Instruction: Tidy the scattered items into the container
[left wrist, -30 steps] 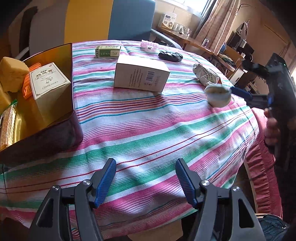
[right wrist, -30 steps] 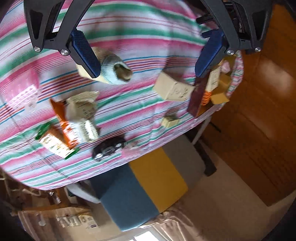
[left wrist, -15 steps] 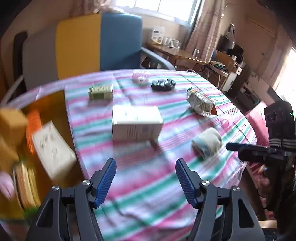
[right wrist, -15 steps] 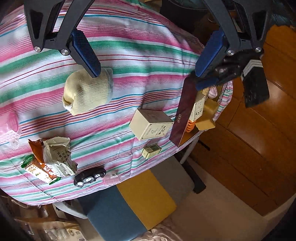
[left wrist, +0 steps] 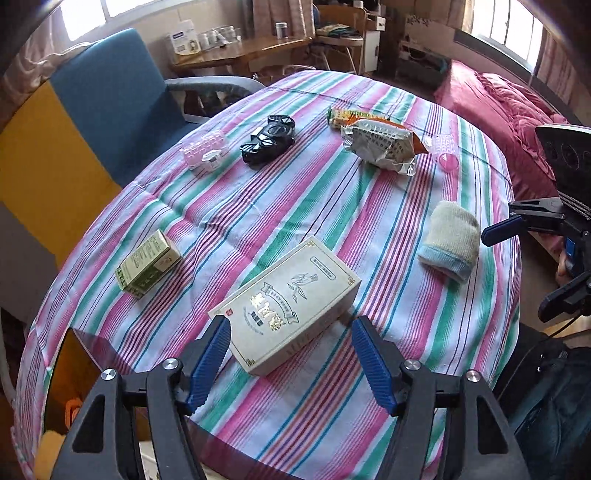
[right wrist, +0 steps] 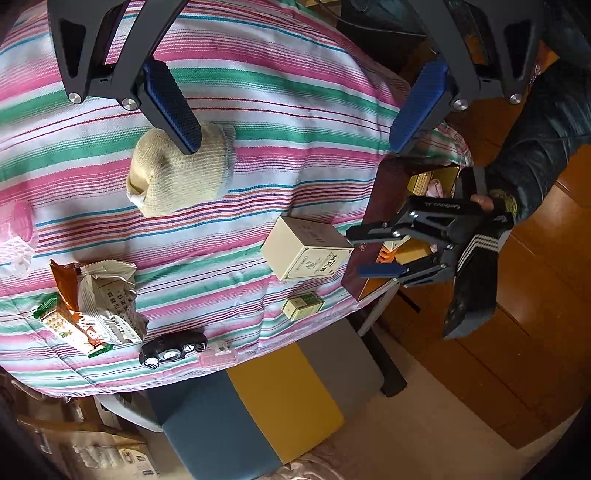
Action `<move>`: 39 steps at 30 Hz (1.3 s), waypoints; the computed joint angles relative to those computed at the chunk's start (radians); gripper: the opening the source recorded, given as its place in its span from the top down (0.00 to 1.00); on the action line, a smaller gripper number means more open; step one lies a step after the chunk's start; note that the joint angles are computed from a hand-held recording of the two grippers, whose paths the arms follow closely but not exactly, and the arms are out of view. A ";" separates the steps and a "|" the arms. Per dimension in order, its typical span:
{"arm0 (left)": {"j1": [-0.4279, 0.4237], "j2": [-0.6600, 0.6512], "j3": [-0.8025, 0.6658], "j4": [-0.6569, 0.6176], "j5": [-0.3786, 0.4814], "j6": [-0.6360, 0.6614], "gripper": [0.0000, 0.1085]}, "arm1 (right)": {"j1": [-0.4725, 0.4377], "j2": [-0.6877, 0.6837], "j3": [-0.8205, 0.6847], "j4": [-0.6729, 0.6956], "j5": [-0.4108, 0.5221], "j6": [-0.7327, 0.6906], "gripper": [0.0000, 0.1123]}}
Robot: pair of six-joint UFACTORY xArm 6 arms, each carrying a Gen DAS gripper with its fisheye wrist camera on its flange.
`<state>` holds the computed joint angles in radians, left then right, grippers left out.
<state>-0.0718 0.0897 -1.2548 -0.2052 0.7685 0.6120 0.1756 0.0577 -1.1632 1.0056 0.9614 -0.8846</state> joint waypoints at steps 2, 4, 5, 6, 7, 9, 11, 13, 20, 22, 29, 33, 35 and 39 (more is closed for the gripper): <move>0.010 0.057 -0.070 -0.029 0.056 0.038 0.36 | 0.003 0.022 -0.015 -0.018 0.000 0.018 0.08; 0.014 0.100 -0.119 -0.041 0.084 0.061 0.33 | 0.001 0.042 -0.028 -0.017 0.008 0.031 0.08; 0.015 0.119 -0.139 -0.044 0.095 0.072 0.30 | 0.000 0.047 -0.033 -0.010 0.013 0.029 0.08; 0.015 0.133 -0.156 -0.044 0.104 0.080 0.25 | 0.000 0.050 -0.039 -0.009 0.014 0.030 0.08; 0.015 0.144 -0.171 -0.042 0.110 0.086 0.25 | 0.000 0.055 -0.045 -0.011 0.015 0.034 0.08; 0.017 0.162 -0.199 -0.045 0.127 0.097 0.25 | -0.002 0.063 -0.054 -0.009 0.023 0.040 0.08; 0.018 0.170 -0.216 -0.044 0.121 0.103 0.25 | -0.005 0.070 -0.060 -0.003 0.031 0.043 0.08; 0.021 0.182 -0.242 -0.063 0.141 0.120 0.25 | -0.006 0.073 -0.060 0.001 0.033 0.045 0.08; 0.016 0.269 -0.335 -0.006 0.301 0.099 0.25 | -0.001 0.075 -0.057 0.010 0.021 0.048 0.08; 0.012 0.255 -0.303 0.014 0.293 0.068 0.27 | 0.000 0.074 -0.054 0.012 0.017 0.047 0.08; 0.011 0.093 -0.072 -0.060 0.193 -0.122 0.29 | -0.005 0.075 -0.047 0.041 0.012 0.032 0.08; -0.008 -0.028 0.102 -0.143 0.080 -0.233 0.29 | -0.003 0.065 -0.028 0.060 -0.005 0.017 0.08; -0.026 -0.086 0.185 -0.163 0.012 -0.287 0.29 | 0.000 0.056 -0.017 0.062 -0.017 0.016 0.08; -0.058 -0.188 0.324 -0.179 -0.124 -0.398 0.29 | 0.010 0.031 0.009 0.046 -0.048 0.035 0.08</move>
<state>-0.1298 -0.0983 -0.9310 -0.3847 0.6442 0.2142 0.1858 0.0889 -1.1541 1.0517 0.9132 -0.8498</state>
